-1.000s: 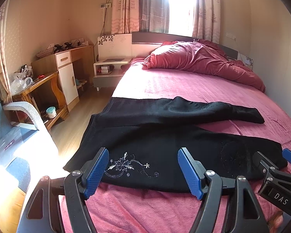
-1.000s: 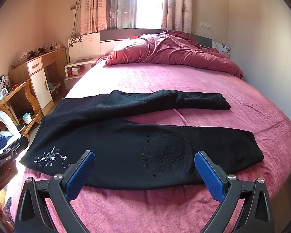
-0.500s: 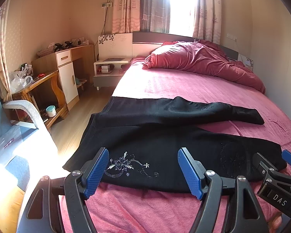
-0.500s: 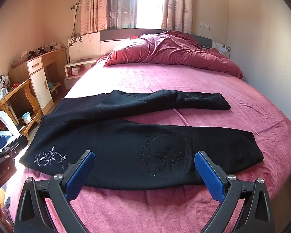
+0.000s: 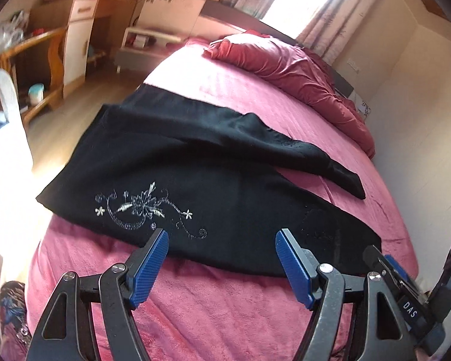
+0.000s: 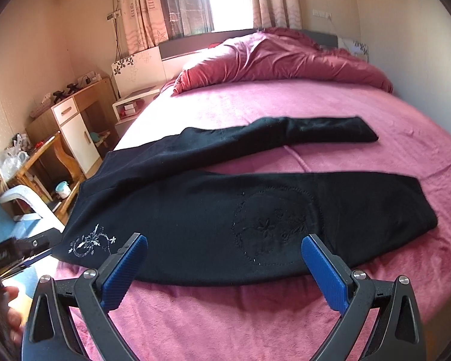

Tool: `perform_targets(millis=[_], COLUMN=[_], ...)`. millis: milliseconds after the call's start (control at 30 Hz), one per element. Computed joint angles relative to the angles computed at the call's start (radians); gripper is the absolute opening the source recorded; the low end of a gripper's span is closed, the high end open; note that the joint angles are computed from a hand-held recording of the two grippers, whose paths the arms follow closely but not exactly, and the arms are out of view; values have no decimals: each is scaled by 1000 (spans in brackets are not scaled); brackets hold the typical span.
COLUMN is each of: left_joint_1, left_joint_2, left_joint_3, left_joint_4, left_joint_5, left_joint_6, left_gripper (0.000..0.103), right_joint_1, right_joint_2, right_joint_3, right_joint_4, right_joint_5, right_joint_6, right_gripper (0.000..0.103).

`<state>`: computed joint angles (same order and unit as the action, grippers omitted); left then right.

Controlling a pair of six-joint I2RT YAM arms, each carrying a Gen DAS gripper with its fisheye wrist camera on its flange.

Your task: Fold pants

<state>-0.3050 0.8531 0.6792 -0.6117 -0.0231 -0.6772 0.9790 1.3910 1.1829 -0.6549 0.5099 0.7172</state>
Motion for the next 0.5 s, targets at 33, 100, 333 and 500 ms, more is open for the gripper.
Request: perform_targets(millis=[33,100,333,500], left_joint_1=[49,145,467,676], left_joint_2=[12,13,62,163], left_joint_3=[-6,-31,-96,-119], left_joint_4=[5,33,45,38], left_joint_5=[29,87,265,377], left_joint_6=[8,47,262,357], left_gripper=[75,74,102,101], right_joint_1=[-30,-98,-510,-909], right_joint_2=[-19,-61,-309,-345], right_joint_3=[-26,-74,-322,-423], right_joint_4=[8,3,15,52], right_joint_5=[-46,-133,-390,-580], right_joint_6=[8,9,47,6], right_gripper=[103,103,100,77])
